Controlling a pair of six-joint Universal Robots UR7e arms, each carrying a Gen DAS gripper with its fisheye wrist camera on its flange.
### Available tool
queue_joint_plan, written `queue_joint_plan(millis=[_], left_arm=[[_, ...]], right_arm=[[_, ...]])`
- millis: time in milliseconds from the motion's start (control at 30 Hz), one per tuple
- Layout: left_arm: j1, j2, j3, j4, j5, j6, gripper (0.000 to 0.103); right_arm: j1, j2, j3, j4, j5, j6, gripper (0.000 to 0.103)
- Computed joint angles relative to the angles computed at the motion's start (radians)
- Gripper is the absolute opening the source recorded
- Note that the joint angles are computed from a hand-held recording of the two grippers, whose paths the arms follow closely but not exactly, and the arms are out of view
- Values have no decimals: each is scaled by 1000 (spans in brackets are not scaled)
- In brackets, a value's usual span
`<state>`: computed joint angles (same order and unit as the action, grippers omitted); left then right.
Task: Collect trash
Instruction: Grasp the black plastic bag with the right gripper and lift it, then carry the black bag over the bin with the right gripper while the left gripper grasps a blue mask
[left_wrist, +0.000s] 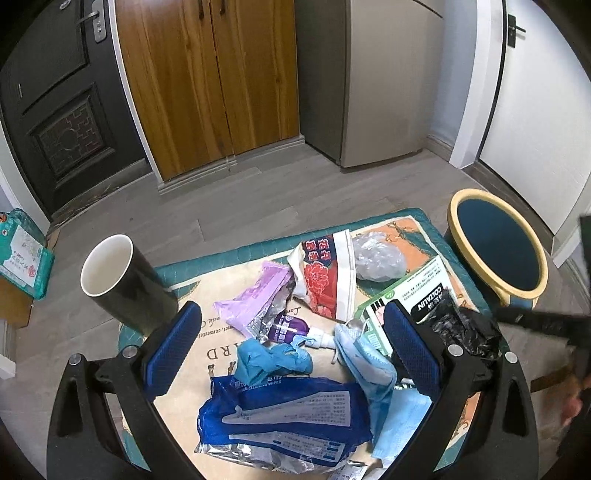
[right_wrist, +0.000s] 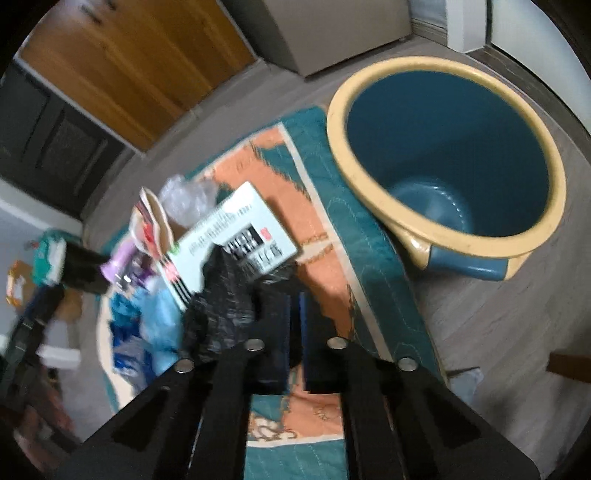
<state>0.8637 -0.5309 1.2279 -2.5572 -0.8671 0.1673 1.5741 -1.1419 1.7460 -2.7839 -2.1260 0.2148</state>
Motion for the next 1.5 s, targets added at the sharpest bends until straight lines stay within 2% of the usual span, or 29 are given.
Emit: queue_joint_plan(millis=[100,167,200,233,300,333,433,567,600,633,733,867,933,1000,1200,1233,1267,1333,1367,1400,1467,1500], left_arm=[[-2,3,1,27,3,-4,97],[-4,5,0,43,6,-4,97],[-6,6,-1,50,6,-4,97],[-6,6,-2,52,2,-3,97],[-9,7,0,49,-5,4,97],[-9,9,-2,49,-7,7,97],[-11,13,0,56,-11,19,97],[-12,15,5,66,-6,29,97],[-11,14,7,71,-9,26,97],[-11,12,9,75,-11,23,97],[-9,14,8,93,-18,16,97],[-6,15,3,141,-34,3,96],[-4,17,-2,173,-50,-4,93],[-5,21,-4,190,-55,-2,93],[-7,49,-17,246,-55,1,93],[-7,57,-21,256,-50,4,91],[-7,65,-26,264,-45,9,83],[-4,81,-42,302,-35,4,73],[-2,89,-52,324,-33,-6,64],[2,96,-66,353,-39,-24,59],[9,102,-91,396,-68,-52,32],[9,102,-96,403,-76,-60,32]], right_arm=[[8,-17,10,-55,41,-34,2],[18,-12,1,-40,3,-53,2],[20,-3,-5,-29,-9,-53,11],[17,-1,-6,-16,-11,-47,36],[5,5,-4,1,-12,-21,68],[3,9,-4,2,-12,-21,69],[-4,31,-21,42,-21,-27,70],[-20,51,-34,79,14,-10,70],[-20,61,-42,90,3,-19,64],[-18,65,-45,98,0,-22,45],[-14,61,-42,104,-5,-15,25],[5,26,-28,86,11,13,21],[37,13,-28,54,-28,-35,20],[79,6,-28,-11,-87,-130,20],[146,14,-56,-238,-188,-404,20],[150,18,-63,-271,-199,-441,20],[151,18,-67,-290,-201,-462,20],[142,10,-69,-281,-173,-451,20],[133,2,-69,-261,-147,-429,20],[129,-1,-68,-248,-132,-413,20],[114,-7,-67,-219,-107,-389,20],[111,-11,-64,-215,-102,-385,20]])
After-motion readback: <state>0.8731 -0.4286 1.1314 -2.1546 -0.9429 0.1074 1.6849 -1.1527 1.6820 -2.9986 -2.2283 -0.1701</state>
